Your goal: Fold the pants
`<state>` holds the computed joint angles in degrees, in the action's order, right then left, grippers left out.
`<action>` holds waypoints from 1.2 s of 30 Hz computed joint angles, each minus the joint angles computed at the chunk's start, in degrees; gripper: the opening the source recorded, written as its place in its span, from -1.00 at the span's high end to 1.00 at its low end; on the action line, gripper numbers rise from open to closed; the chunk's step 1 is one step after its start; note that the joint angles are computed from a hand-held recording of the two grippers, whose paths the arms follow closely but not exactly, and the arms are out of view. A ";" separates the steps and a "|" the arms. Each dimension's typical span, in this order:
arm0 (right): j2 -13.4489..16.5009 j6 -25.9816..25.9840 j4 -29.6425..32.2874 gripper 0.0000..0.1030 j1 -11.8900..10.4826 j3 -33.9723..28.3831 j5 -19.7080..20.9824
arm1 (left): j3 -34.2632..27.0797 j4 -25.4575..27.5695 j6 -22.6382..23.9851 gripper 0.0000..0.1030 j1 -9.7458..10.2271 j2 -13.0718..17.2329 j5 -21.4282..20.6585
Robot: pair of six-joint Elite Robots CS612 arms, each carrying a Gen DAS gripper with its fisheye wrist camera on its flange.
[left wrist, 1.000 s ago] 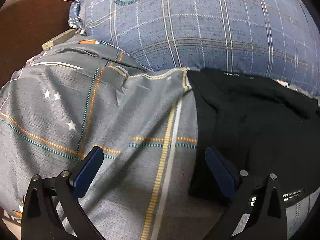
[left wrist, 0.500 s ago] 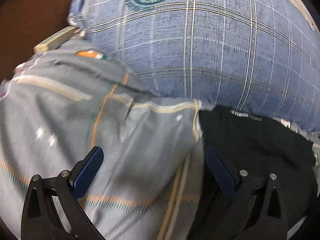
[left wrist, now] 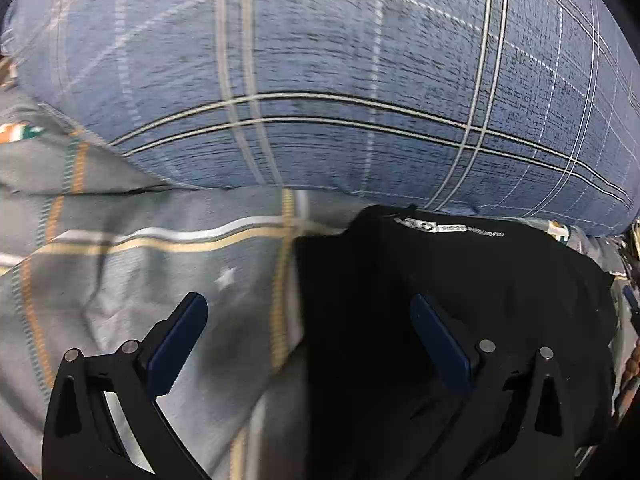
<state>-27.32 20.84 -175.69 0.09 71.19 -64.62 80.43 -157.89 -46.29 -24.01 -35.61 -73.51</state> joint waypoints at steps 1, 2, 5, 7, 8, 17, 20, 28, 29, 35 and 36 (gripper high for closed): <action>0.53 0.21 0.89 -0.18 -0.24 -0.76 0.99 | -0.59 -0.30 0.70 -0.98 0.06 0.40 -0.56; 0.86 0.15 1.99 -0.18 -0.41 -1.36 1.98 | -0.93 -1.02 1.31 -0.93 0.07 0.68 -1.08; 1.79 0.11 3.70 -0.18 -0.36 -2.99 2.44 | -1.87 -3.55 3.78 -0.68 0.33 1.53 -5.18; 2.34 -0.12 5.15 -0.18 0.02 -4.17 1.04 | -3.79 -1.46 4.62 -0.45 0.64 2.36 -7.58; 2.66 -0.45 6.46 -0.18 0.33 -4.89 -0.18 | -4.50 -0.37 4.80 -0.28 0.69 2.75 -8.30; 2.72 -5.83 6.27 0.89 1.96 -4.96 -3.83 | -0.86 -10.24 4.59 0.97 0.83 1.47 -9.80; 0.85 -2.47 -2.56 0.90 1.27 -1.54 -1.24 | 3.05 -18.48 5.42 1.00 0.47 -0.34 -9.35; -4.93 5.41 -28.15 1.00 -1.79 10.47 2.78 | 13.50 -39.16 8.68 1.00 -1.55 -4.54 -4.39; -5.54 5.52 -29.58 1.00 -2.39 11.93 3.67 | 14.17 -38.54 8.33 1.00 -1.87 -4.74 -3.96; -7.06 5.60 -28.34 0.92 -4.54 16.70 8.36 | 14.90 -29.08 -1.36 0.99 -1.34 -4.87 -5.00; -7.01 5.22 -26.88 0.89 -4.45 16.58 8.87 | 13.99 -26.08 -2.58 0.89 -0.82 -4.65 -6.88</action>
